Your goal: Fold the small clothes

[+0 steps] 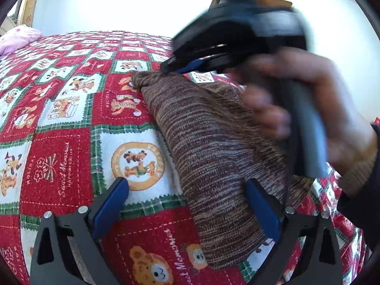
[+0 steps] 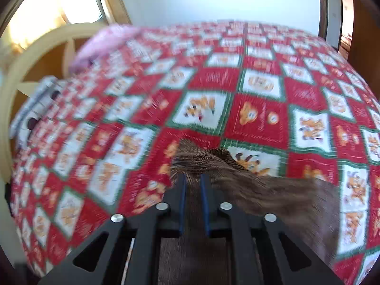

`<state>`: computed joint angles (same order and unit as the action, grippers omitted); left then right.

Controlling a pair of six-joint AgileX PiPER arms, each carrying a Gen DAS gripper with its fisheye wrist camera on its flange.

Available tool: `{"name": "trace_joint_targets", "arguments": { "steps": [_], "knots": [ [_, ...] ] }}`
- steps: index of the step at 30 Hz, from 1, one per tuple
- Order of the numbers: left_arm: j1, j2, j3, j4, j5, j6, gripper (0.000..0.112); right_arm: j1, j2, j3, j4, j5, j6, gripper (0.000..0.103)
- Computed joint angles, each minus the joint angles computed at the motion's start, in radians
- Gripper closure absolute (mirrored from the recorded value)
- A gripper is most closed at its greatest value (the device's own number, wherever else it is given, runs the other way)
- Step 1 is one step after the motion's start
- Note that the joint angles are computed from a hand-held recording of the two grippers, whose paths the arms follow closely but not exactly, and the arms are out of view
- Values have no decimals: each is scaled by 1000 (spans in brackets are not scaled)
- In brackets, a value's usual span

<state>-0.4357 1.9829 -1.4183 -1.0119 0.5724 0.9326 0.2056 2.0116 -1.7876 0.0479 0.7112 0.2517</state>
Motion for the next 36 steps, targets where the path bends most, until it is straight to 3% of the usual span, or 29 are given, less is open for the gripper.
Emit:
{"name": "trace_joint_targets", "arguments": {
  "steps": [3, 6, 7, 9, 11, 13, 14, 17, 22, 25, 30, 32, 36],
  "knots": [
    [10, 5, -3, -35, 15, 19, 11, 4, -120, 186, 159, -71, -192, 88],
    [10, 6, -5, -36, 14, 19, 11, 39, -65, 207, 102, 7, -157, 88],
    [11, 7, -6, -36, 14, 18, 11, 37, -55, 229, 110, -19, -148, 88],
    [12, 12, -15, -21, 22, -4, 11, 5, -73, 299, 244, -112, -248, 88],
    [9, 13, -19, -11, 21, -13, 11, -38, -75, 305, 382, -93, -335, 88],
    [2, 7, -14, 5, 10, -23, 11, -48, -117, 346, 410, -113, -363, 88],
    [-1, 6, -14, 9, 4, -24, 11, -45, -155, 386, 408, -141, -369, 85],
    [7, 0, 4, -39, -7, 14, 11, -73, -304, 557, 511, -242, -497, 59],
    [63, 9, 25, -220, 56, 123, 11, -193, -509, 797, 699, -373, -650, 57],
    [78, 14, 23, -248, 73, 107, 11, -313, -536, 881, 957, -372, -848, 57],
    [29, 48, -90, -16, 41, -131, 9, -428, -478, 931, 1263, -270, -1132, 57],
    [14, 66, -132, 54, 49, -196, 9, -427, -449, 917, 1248, -251, -1125, 57],
    [-15, 110, -227, 207, 80, -331, 9, -407, -419, 893, 1226, -290, -1112, 57]
  ]
}}
